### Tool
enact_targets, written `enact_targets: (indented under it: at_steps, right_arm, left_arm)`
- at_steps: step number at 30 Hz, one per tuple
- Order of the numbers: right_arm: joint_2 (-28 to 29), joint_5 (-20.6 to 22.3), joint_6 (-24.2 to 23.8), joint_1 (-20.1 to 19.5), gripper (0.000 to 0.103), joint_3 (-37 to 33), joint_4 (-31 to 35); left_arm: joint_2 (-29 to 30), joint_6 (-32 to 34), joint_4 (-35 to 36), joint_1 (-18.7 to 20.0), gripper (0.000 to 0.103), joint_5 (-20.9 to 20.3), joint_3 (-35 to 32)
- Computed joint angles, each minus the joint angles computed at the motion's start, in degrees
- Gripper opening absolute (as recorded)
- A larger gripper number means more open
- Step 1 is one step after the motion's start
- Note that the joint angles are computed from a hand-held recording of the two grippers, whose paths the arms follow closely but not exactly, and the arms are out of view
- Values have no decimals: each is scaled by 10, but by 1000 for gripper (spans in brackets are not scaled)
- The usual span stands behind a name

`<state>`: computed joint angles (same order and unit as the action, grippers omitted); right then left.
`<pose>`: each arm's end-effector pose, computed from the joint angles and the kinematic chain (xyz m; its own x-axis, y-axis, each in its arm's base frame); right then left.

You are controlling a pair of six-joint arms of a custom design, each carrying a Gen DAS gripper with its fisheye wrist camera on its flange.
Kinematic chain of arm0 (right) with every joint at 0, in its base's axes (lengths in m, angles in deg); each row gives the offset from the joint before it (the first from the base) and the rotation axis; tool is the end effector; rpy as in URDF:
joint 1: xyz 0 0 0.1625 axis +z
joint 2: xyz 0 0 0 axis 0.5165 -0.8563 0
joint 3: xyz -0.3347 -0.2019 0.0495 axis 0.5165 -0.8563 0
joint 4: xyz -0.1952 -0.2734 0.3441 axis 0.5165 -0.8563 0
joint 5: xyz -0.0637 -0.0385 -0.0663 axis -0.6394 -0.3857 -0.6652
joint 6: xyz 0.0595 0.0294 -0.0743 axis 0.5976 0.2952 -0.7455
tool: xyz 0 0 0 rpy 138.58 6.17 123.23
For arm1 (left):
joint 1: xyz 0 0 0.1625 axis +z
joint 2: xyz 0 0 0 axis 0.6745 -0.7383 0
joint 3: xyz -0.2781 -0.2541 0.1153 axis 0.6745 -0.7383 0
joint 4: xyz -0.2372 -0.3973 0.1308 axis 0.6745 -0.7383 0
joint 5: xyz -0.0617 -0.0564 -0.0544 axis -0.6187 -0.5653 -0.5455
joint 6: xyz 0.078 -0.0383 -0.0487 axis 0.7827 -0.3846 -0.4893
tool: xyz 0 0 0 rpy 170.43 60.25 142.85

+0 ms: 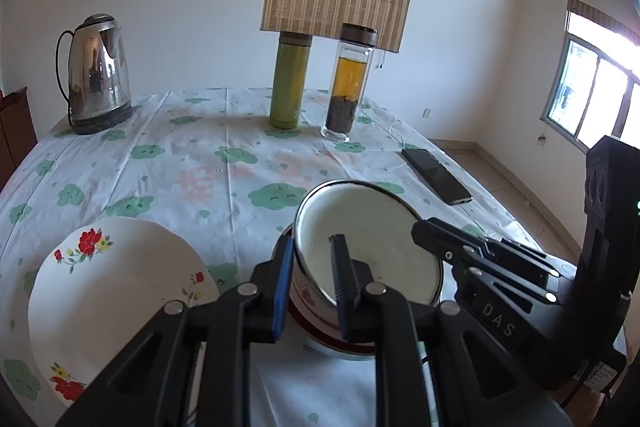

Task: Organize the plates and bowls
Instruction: 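Lower the white enamel bowl with both grippers into the pink bowl, then open both grippers to release the white enamel bowl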

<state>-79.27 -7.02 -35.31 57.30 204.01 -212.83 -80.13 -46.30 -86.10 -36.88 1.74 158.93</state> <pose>0.1191 -0.2754 0.1099 -0.7644 -0.3949 0.5096 -0.6389 0.5702 -0.5164 -0.2090 -0.2373 0.0507 -0.8266 0.0214 -0.5623 0.4617 0.5971 -0.6560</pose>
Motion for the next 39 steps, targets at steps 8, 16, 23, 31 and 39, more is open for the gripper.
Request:
enact_targets:
  at_steps: [8,16,23,31,39]
  right_arm:
    - [8,-3,-1,-6,10,-2,-6]
    - [20,-13,0,-3,10,-7,-7]
    - [50,-33,-11,6,10,-12,-39]
    - [68,-39,-17,10,10,-15,-61]
    - [87,-42,-21,15,10,-18,-86]
  left_arm:
    - [25,51,-86,36,16,-30,6]
    - [17,37,-67,29,16,-28,7]
    - [15,40,-66,25,16,-25,8]
    - [21,42,-67,25,16,-25,6]
    - [25,61,-90,33,18,-27,10]
